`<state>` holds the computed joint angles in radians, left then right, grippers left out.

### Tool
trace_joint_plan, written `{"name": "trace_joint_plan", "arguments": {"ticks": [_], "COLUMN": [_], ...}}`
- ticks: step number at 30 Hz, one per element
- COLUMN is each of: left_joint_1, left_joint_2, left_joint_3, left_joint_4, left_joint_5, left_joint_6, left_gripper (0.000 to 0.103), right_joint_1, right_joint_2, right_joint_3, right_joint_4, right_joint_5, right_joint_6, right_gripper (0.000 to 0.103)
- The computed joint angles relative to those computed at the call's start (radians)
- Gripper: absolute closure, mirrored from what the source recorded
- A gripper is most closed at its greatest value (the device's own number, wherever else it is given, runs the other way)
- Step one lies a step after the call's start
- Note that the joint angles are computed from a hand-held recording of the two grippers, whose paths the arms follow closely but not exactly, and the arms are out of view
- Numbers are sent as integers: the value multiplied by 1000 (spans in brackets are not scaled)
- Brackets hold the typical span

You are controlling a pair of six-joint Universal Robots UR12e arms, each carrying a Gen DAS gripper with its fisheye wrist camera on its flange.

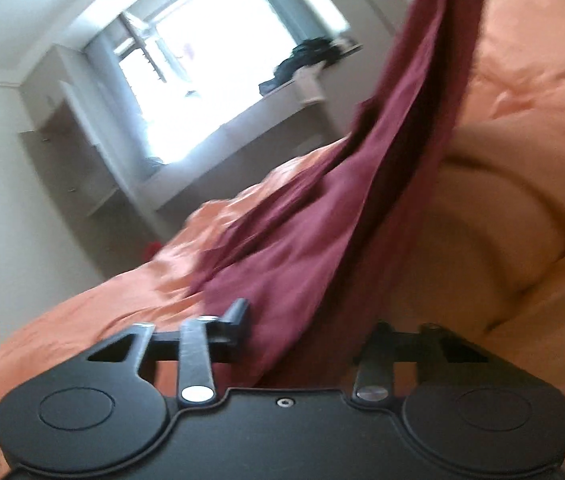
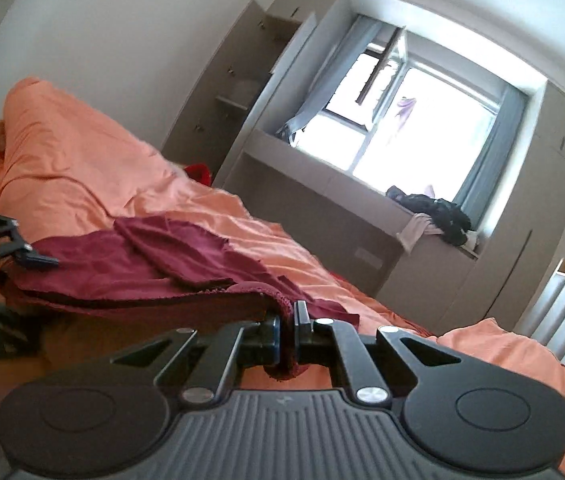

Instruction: Fold small clothes

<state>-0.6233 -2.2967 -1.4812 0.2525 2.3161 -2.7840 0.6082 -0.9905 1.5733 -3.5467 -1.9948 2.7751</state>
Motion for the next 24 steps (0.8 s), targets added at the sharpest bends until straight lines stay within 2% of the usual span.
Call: {"name": "trace_joint_plan", "arguments": {"ticks": [4, 5, 7, 10, 16, 19, 21, 24], "left_joint_1": [16, 19, 22, 24, 30, 30, 29, 30], "left_joint_2": [30, 35, 42, 50, 80, 122, 164, 252], "left_joint_3": [-41, -48, -60, -70, -92, -115, -141, -201], "left_joint_4": [-13, -6, 5, 23, 138, 191, 189, 131], "left_joint_5": [30, 33, 39, 39, 42, 14, -14, -77], "left_joint_6": [-46, -45, -40, -20, 7, 25, 21, -25], "left_gripper": [78, 79, 90, 98, 100, 100, 100, 100], "right_joint_1": [-10, -13, -11, -4, 16, 33, 48, 74], "right_joint_2": [2, 3, 6, 11, 30, 29, 22, -1], "right_joint_3": [5, 5, 3, 3, 1, 17, 31, 60], "right_joint_4": [-25, -26, -32, -37, -69, -123, -169, -222], "right_joint_5": [0, 3, -6, -26, -88, -127, -155, -180], "right_joint_6": [29, 35, 30, 11, 17, 9, -5, -15], "right_gripper": [97, 97, 97, 97, 98, 98, 98, 98]}}
